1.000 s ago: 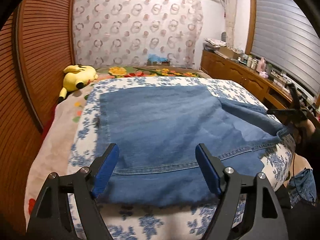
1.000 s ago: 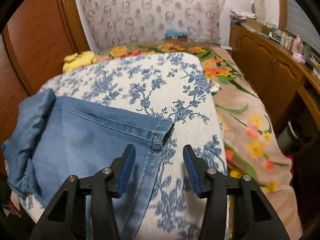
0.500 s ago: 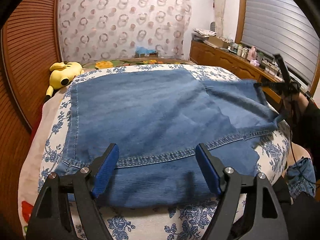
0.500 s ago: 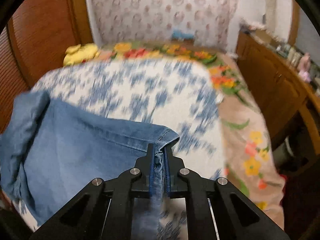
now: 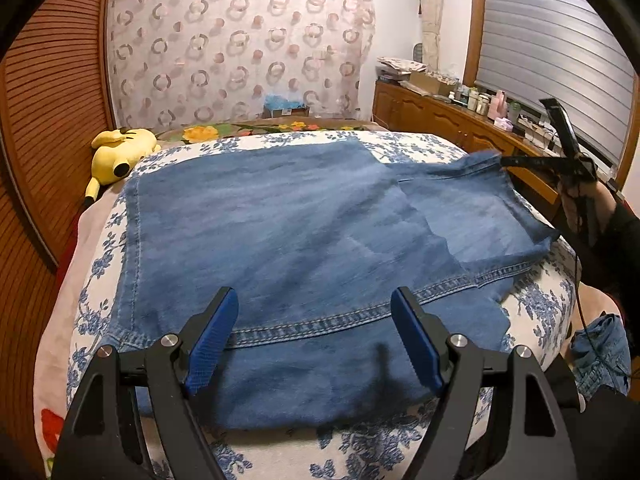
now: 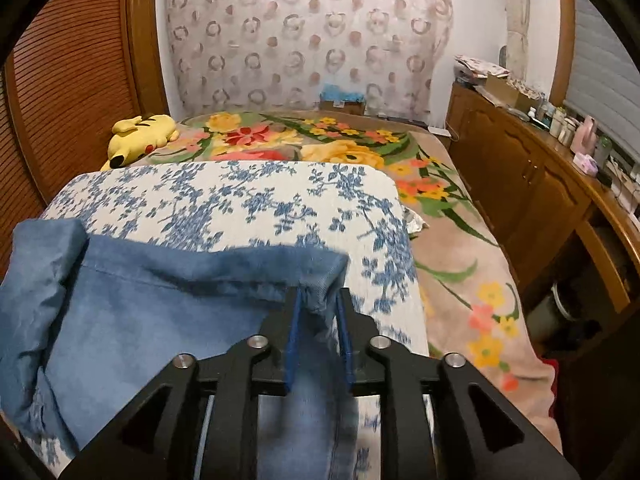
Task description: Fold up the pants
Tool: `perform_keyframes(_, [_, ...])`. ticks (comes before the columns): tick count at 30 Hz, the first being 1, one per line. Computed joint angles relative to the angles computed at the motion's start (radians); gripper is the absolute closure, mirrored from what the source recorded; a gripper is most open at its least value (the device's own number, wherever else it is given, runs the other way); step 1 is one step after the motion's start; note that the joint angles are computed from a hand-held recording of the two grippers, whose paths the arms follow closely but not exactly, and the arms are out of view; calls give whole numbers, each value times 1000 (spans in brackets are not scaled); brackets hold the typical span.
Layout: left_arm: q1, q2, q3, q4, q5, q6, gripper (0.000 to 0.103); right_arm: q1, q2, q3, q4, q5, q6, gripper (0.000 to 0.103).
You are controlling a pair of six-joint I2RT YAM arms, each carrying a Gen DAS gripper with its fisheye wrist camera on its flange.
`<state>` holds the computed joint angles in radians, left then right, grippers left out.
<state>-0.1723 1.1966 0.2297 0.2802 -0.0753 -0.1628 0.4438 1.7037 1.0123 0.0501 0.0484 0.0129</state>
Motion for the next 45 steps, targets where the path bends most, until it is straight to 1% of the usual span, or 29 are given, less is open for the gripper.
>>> perform_keyframes(1, [-7, 7, 3, 4, -3, -3, 24, 1, -21, -29, 8, 5, 5, 65])
perform_keyframes(3, [-23, 32, 16, 11, -14, -9, 24, 5, -74, -99, 32, 12, 12, 63])
perform_keyframes(9, [-69, 95, 53, 16, -42, -23, 24, -5, -244, -325, 98, -48, 64, 62])
perform_keyframes(10, [-77, 102, 59, 15, -46, -24, 24, -5, -266, -350, 101, -51, 66, 61])
perform_keyframes(14, [-101, 121, 77, 11, -59, -31, 24, -1, -347, -436, 99, -32, 77, 51])
perform_keyframes(17, [-112, 142, 90, 14, -65, -34, 24, 6, -378, -476, 107, -10, 99, 50])
perform_keyframes(19, [-120, 158, 100, 15, -66, -37, 24, 17, -384, -487, 101, 5, 116, 50])
perform_keyframes(26, [-152, 213, 121, 32, -80, -44, 24, 26, -364, -508, 115, 11, 131, 50])
perform_keyframes(31, [-150, 256, 119, 61, -61, -54, 24, 10, -344, -514, 124, -5, 139, 50])
perform_keyframes(39, [-130, 293, 102, 106, -29, -66, 24, 34, -352, -529, 126, 31, 147, 50])
perform_keyframes(45, [-148, 315, 94, 142, -51, -79, 23, 40, -340, -536, 147, 37, 142, 50])
